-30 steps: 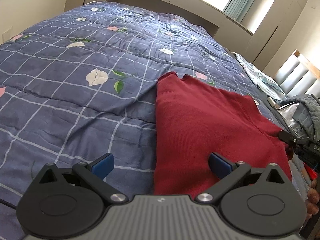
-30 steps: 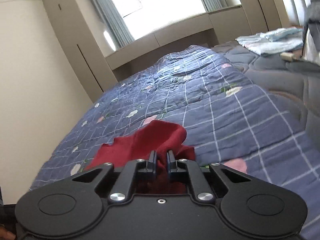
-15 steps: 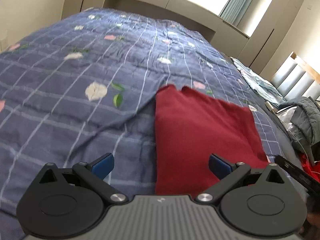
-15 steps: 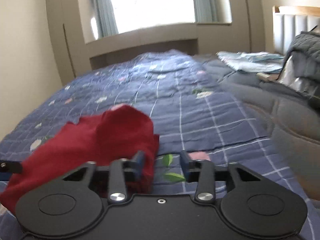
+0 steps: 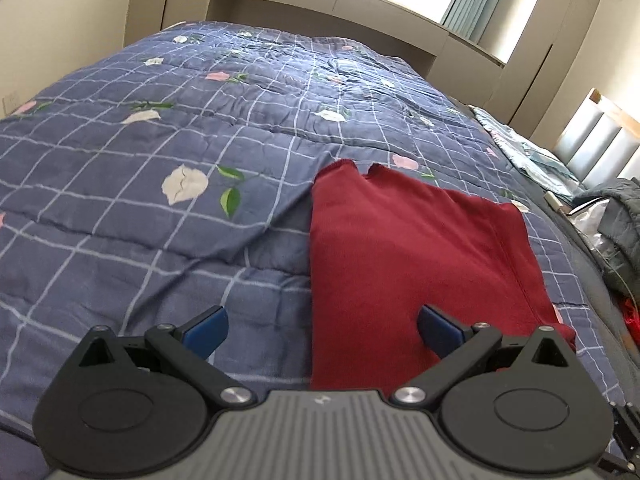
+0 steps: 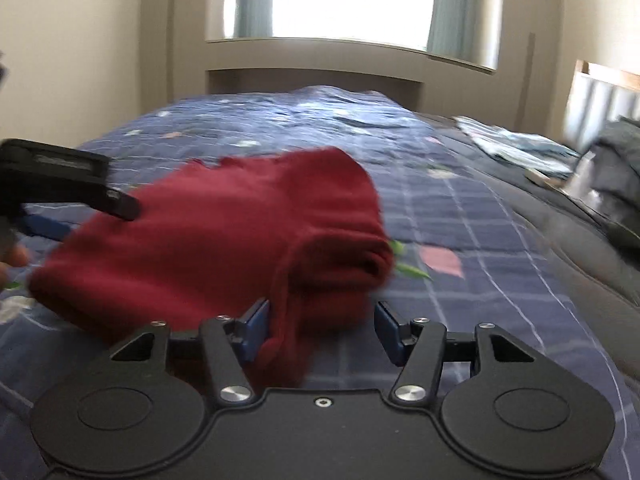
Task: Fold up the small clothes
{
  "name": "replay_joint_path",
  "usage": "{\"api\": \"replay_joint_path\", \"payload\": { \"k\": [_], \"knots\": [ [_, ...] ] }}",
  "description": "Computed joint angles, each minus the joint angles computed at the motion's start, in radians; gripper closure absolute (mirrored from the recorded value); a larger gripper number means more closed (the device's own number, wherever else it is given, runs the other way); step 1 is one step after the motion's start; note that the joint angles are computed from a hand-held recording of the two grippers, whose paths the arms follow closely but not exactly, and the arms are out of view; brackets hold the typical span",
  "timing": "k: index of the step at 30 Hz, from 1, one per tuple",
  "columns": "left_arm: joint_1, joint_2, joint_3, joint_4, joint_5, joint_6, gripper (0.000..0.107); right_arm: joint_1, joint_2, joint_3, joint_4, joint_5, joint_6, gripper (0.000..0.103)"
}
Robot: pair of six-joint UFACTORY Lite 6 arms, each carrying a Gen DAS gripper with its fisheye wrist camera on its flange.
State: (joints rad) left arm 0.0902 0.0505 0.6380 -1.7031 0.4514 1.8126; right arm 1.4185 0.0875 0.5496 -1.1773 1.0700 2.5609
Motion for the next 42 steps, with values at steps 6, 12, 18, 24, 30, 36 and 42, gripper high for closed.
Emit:
{"api": "replay_joint_path", "payload": {
  "k": [6,12,18,24,30,36,42],
  "knots": [
    [0.053,0.013,0.001,0.055,0.058,-0.024,0.004,0.016,0.040,-0.008,0.005,-0.002,0.084,0.044],
    [0.014,0.032,0.095,-0.004,0.028,0.021,0.004,0.052,-0.159,-0.120,-0.124,0.131,0.048,0.018],
    [-0.162,0.205,0.303,-0.198,-0.171,0.113,0.004,-0.480,-0.125,-0.079,-0.609,-0.104,-0.057,0.017],
    [-0.233,0.405,0.477,-0.058,-0.301,-0.066,0.004,-0.796,0.129,0.114,-0.849,-0.277,-0.023,0.018],
    [-0.234,0.454,0.475,-0.332,-0.288,0.214,0.004,-0.901,0.241,0.115,-0.949,-0.312,0.150,0.018],
    [-0.241,0.459,0.469,-0.455,-0.283,0.341,0.004,-0.915,0.262,0.104,-0.993,-0.300,0.224,0.016],
    [-0.236,0.459,0.458,-0.513,-0.266,0.393,0.004,-0.919,0.268,0.109,-0.993,-0.302,0.240,0.013]
  ]
}}
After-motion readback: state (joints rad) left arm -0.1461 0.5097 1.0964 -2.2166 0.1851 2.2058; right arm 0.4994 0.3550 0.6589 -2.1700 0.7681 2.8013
